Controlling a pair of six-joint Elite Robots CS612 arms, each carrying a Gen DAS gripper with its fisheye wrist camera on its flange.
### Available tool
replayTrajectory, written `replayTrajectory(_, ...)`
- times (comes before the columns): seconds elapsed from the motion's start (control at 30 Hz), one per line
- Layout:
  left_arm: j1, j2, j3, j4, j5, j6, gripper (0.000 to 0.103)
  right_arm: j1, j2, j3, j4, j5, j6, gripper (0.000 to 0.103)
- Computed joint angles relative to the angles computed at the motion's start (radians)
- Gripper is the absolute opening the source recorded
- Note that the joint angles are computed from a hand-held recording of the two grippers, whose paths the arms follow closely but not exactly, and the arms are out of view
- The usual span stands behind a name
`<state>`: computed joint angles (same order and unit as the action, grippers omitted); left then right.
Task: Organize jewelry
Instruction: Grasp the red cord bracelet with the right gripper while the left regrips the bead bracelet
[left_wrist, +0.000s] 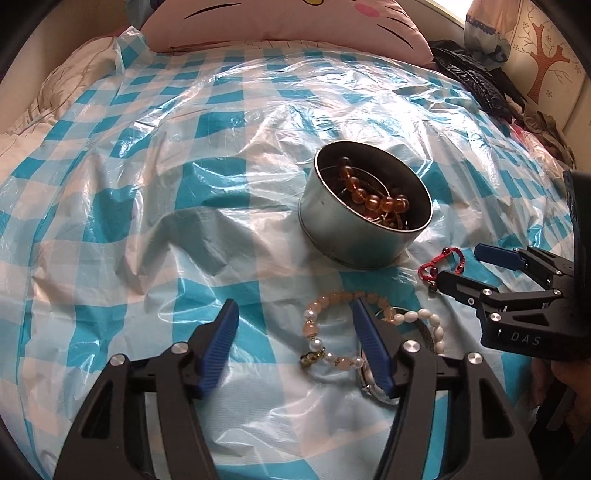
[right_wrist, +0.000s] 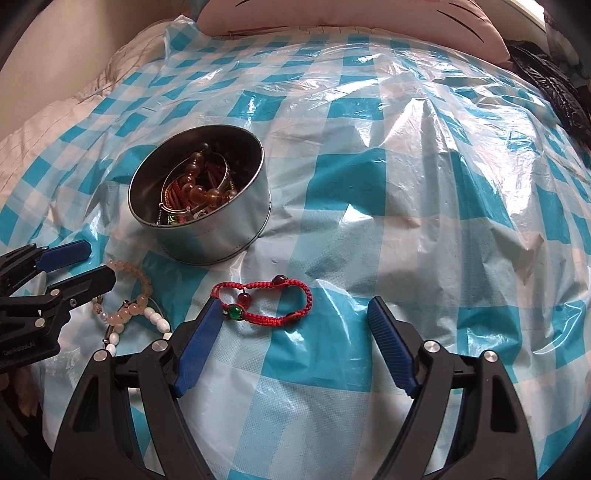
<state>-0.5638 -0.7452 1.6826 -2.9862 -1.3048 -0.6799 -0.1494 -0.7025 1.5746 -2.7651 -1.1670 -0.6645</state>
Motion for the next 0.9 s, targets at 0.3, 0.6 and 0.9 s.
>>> replayTrajectory(0.3,-0.003,0.008,-0.020,0.052,-0.032,0.072,0.013,-0.005,-0.005,-0.007,0.062,0.051,-0.044,0.021)
replayTrajectory(0.6,-0.014,-0.011,0.036,-0.179,0.055,0.066,0.008,-0.045,-0.029,0.033,-0.054,0.184,0.055,0.012)
replayTrajectory(0.9,-0.018,-0.011,0.048,-0.282,0.090,0.073,0.008,-0.075,-0.034,0.057,-0.184,0.304,0.132,0.012)
